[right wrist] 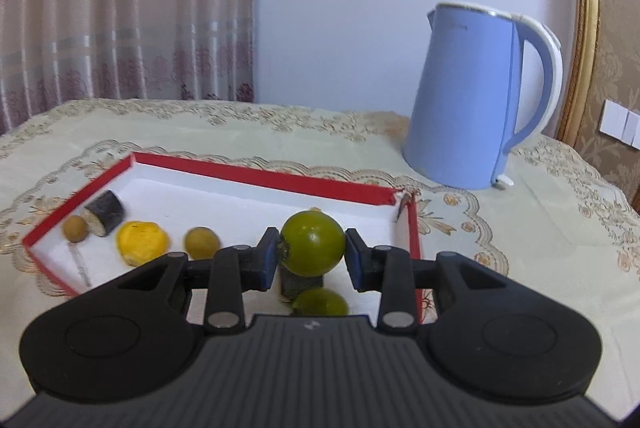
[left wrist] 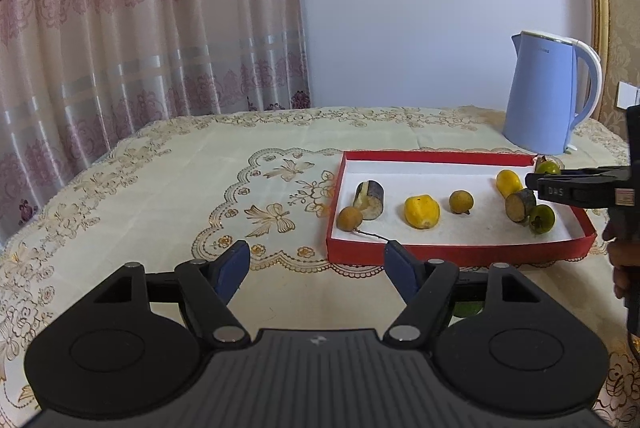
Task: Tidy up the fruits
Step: 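Carry the green tomato into the red box and open the right gripper, then grasp the light green cucumber chunk on the table with the right gripper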
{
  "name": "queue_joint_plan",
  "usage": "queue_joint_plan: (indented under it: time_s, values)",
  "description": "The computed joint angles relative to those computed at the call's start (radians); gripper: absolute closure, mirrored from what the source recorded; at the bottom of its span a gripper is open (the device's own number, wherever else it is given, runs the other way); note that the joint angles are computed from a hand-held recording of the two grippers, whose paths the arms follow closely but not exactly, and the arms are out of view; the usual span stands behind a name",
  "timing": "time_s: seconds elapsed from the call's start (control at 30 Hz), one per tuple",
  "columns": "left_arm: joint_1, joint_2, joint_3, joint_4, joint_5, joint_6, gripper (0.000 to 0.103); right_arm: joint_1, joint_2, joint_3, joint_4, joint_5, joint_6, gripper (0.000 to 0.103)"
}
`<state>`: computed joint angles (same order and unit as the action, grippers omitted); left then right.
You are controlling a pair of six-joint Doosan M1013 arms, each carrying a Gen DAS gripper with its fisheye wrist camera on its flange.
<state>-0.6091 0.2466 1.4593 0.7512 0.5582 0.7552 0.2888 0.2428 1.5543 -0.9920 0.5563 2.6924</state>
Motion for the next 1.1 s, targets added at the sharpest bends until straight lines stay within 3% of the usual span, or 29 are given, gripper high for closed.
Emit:
queue_joint_plan:
  time_s: [0.17, 0.2, 0.23, 0.53, 0.63, 0.77, 0.9, 1.03, 1.1]
  values:
    - [0.002, -0.002, 0.004, 0.004, -0.004, -0.012, 0.029, -0.018, 0.019, -0.029, 0.122, 0.026, -0.104, 0.070]
    - [0.002, -0.002, 0.005, 0.001, -0.006, -0.010, 0.029, -0.017, 0.019, -0.028, 0.122, 0.029, -0.104, 0.065]
    - [0.003, -0.002, 0.005, -0.005, -0.009, -0.005, 0.029, -0.013, 0.017, -0.022, 0.097, 0.032, -0.081, 0.054]
    - [0.010, 0.005, 0.006, -0.052, -0.030, 0.036, 0.029, 0.048, -0.105, 0.122, -0.223, -0.023, 0.217, 0.053]
    - [0.011, 0.006, 0.011, -0.073, -0.053, 0.062, 0.029, 0.062, -0.154, 0.181, -0.276, -0.059, 0.319, 0.042]
    - [0.008, 0.013, 0.009, -0.122, -0.069, 0.123, 0.030, 0.080, -0.183, 0.219, -0.237, -0.057, 0.342, 0.035]
    - [0.005, 0.019, 0.005, -0.152, -0.075, 0.150, 0.029, 0.090, -0.183, 0.227, -0.116, -0.087, 0.238, 0.031]
    - [0.002, 0.017, 0.011, -0.111, -0.080, 0.105, 0.029, 0.107, -0.175, 0.218, -0.071, -0.092, 0.183, 0.011]
    - [-0.002, 0.014, 0.019, -0.044, -0.081, 0.042, 0.029, 0.118, -0.171, 0.214, -0.093, -0.094, 0.192, 0.006]
